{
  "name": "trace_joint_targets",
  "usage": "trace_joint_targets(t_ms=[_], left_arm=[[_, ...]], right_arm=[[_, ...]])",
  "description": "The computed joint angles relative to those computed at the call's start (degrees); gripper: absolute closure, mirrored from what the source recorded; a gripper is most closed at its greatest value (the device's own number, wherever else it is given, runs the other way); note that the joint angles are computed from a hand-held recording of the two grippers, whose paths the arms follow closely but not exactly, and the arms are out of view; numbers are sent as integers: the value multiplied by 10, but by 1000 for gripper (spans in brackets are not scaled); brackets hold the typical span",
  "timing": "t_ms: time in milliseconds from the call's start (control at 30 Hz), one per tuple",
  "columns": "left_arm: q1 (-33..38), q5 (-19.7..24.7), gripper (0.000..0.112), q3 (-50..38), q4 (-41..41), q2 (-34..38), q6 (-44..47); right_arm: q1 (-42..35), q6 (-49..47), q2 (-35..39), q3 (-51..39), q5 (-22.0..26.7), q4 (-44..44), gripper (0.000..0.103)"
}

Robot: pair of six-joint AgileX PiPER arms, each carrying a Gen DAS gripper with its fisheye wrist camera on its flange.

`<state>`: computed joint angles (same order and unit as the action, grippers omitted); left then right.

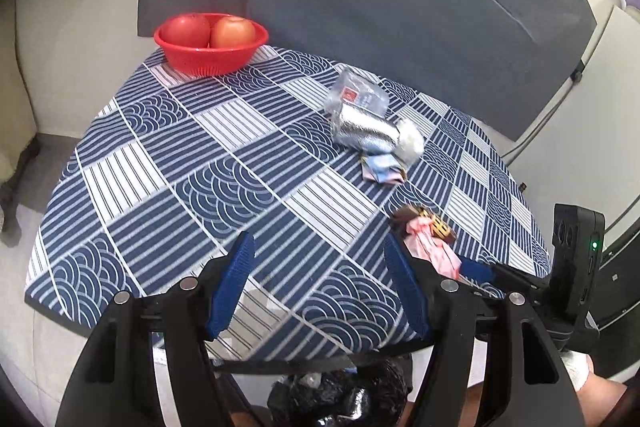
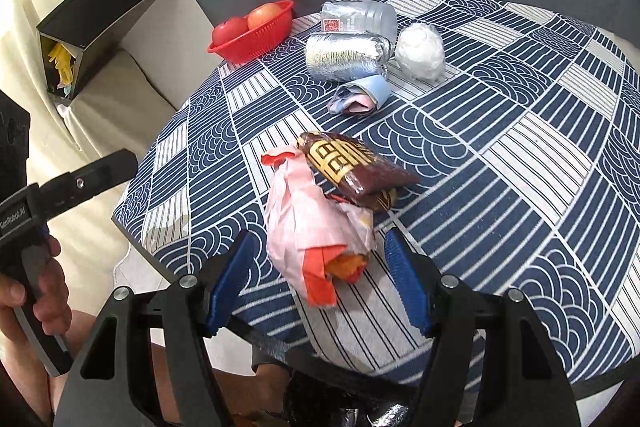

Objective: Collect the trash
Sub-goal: 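Move both tools back over the table toward the brown box and pink wrapper, then grasp the pink-and-red wrapper with the right tool while the left grasps the brown XUE box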

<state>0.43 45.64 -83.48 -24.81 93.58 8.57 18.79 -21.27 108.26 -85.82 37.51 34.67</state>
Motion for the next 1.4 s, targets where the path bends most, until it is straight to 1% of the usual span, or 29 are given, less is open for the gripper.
trace_joint_targets(t_ms=[33,133,200,267,367,633,800,933,1100,1400], left_arm=[[2,2,47,-6,-2,6,2],[3,9,47,-19,-4,17,6],[5,15,47,-26,-11,23,15],[1,17,47,-30,-9,27,18],[-2,20,47,-34,-11,31,21],[-8,26,47,-39,-2,39,15],[-16,28,47,-47,8,47,2],[-37,28,47,-55,26,57,-11],[-67,32,47,-71,43,72,-22],[-132,62,47,-146,78,135,-51]], right_arm=[[1,-1,5,-7,5,0,36],[8,8,6,-10,0,-20,51],[11,7,4,-8,-4,-22,54],[15,8,-1,-1,-12,-30,54],[13,-5,-6,5,-9,-14,55],[-3,-67,-31,37,7,64,55],[-12,-83,-55,60,1,82,55],[-30,-84,-73,74,-3,88,55],[-68,-80,-89,85,6,97,55],[-134,-87,-106,91,32,133,55]])
